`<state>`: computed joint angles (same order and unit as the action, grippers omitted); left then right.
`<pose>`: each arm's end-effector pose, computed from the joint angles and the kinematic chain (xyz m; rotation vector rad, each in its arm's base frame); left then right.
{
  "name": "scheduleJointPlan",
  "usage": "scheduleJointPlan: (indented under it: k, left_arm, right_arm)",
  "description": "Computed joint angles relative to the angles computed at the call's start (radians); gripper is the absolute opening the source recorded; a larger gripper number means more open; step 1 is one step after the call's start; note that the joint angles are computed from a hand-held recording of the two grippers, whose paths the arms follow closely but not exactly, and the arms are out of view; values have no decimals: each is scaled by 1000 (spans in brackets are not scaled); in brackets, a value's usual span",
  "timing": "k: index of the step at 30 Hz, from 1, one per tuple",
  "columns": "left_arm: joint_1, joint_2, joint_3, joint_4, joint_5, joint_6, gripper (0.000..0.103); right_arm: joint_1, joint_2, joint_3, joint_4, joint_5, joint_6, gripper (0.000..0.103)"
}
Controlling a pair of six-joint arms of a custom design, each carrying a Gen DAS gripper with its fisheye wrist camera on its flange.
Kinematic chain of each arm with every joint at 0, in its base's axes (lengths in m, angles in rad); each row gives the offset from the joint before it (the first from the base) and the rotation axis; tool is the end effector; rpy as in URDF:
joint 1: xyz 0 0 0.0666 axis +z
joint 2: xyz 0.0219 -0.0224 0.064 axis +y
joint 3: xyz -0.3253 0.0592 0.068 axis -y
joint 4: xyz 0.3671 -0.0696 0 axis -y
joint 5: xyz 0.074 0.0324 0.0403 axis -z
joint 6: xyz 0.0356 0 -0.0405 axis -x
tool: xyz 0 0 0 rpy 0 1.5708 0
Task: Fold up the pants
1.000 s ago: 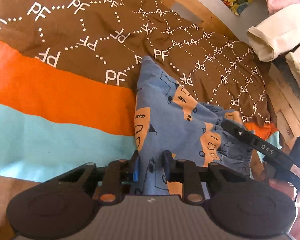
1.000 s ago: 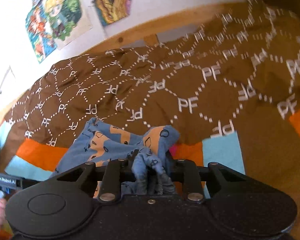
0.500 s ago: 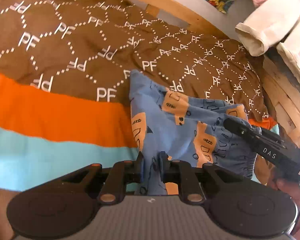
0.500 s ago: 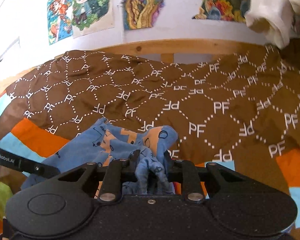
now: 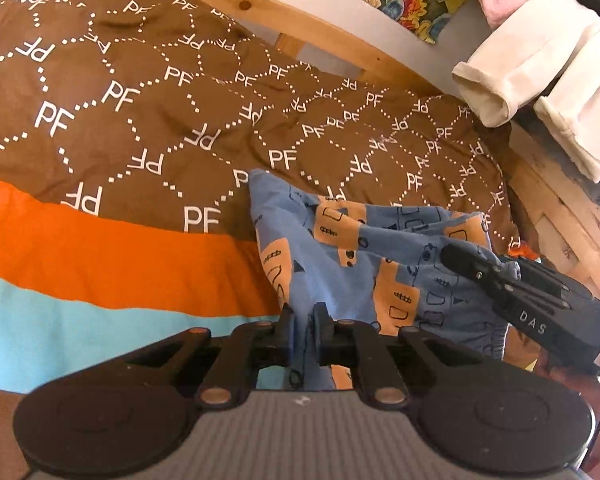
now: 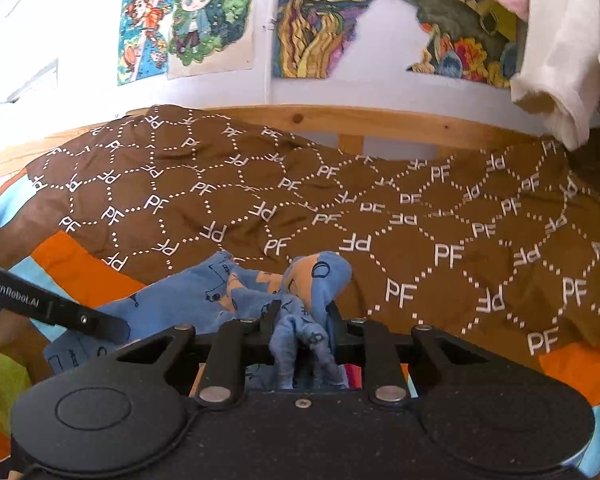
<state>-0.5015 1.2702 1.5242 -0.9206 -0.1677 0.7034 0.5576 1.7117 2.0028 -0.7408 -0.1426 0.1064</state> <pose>0.3810 -0.2026 0.4861 -0.3204 2.2453 -0.4667 0.4938 0.3134 0.5008 -0.7514 1.8989 0.4285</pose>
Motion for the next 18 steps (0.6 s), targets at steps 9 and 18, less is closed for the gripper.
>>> scheduleJointPlan:
  k: [9, 18]
  left_arm:
    - [17, 38, 72, -21, -25, -23, 8]
    - [75, 139, 217, 46, -63, -126, 6]
  right_arm:
    - [4, 62, 110, 4, -17, 31, 22]
    - [-15, 324, 548, -112, -82, 116, 21]
